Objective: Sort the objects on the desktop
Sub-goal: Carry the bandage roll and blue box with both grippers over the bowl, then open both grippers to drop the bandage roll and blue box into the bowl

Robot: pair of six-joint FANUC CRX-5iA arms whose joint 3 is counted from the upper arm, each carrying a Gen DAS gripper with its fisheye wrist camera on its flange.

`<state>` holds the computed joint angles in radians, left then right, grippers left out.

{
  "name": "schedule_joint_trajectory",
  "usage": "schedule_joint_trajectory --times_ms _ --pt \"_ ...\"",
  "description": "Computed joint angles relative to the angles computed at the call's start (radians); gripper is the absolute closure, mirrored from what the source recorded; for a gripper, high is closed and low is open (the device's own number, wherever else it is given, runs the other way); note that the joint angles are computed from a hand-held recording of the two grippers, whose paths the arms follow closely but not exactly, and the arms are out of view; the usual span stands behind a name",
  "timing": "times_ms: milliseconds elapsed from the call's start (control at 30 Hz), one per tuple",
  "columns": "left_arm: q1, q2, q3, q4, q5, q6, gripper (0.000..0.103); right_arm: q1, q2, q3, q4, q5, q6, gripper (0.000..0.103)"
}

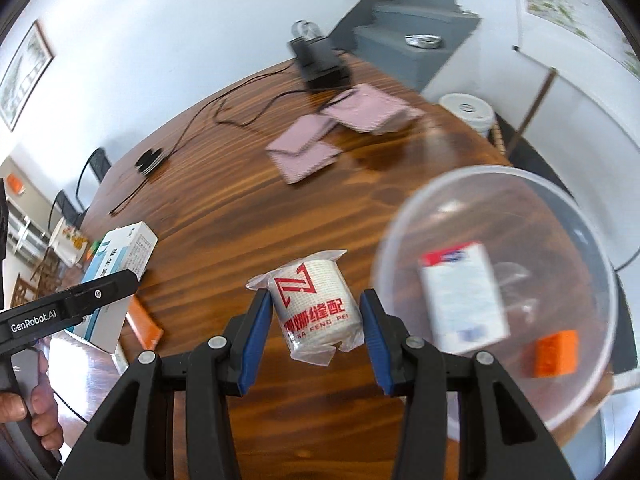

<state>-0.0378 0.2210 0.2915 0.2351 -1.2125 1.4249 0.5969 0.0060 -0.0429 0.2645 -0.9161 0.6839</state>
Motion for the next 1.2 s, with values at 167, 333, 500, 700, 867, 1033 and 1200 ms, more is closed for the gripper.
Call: schedule_joint_trajectory --times_ms 167,333,500,700,867,1033,1200 --pt "-0.075 0.028 0.035 0.001 0.007 0.014 0.032 -0.046 -0.058 -0.059 0.037 0.002 -0.029 0.054" --pt "-0.14 0.062 0.081 0.005 0.015 0.015 0.032 -0.1 -0.111 -0.116 0.065 0.004 -0.057 0.054" --pt "-0.191 0.101 0.134 0.01 0.014 0.011 0.032 -0.148 -0.14 -0.149 0.073 0.005 -0.066 0.054" --pt "-0.248 0.174 0.223 0.033 -0.009 -0.008 0.032 -0.199 -0.161 -0.172 0.07 -0.002 -0.065 0.054" --pt "-0.287 0.242 0.313 0.051 -0.041 -0.018 0.032 -0.226 -0.173 -0.185 0.052 -0.015 -0.062 0.053" --pt "-0.317 0.313 0.408 0.076 -0.098 -0.021 0.031 -0.254 -0.172 -0.177 0.012 -0.028 -0.037 0.046" --pt "-0.325 0.355 0.446 0.13 -0.138 -0.019 0.026 -0.252 -0.186 -0.191 0.031 -0.026 -0.037 0.038"
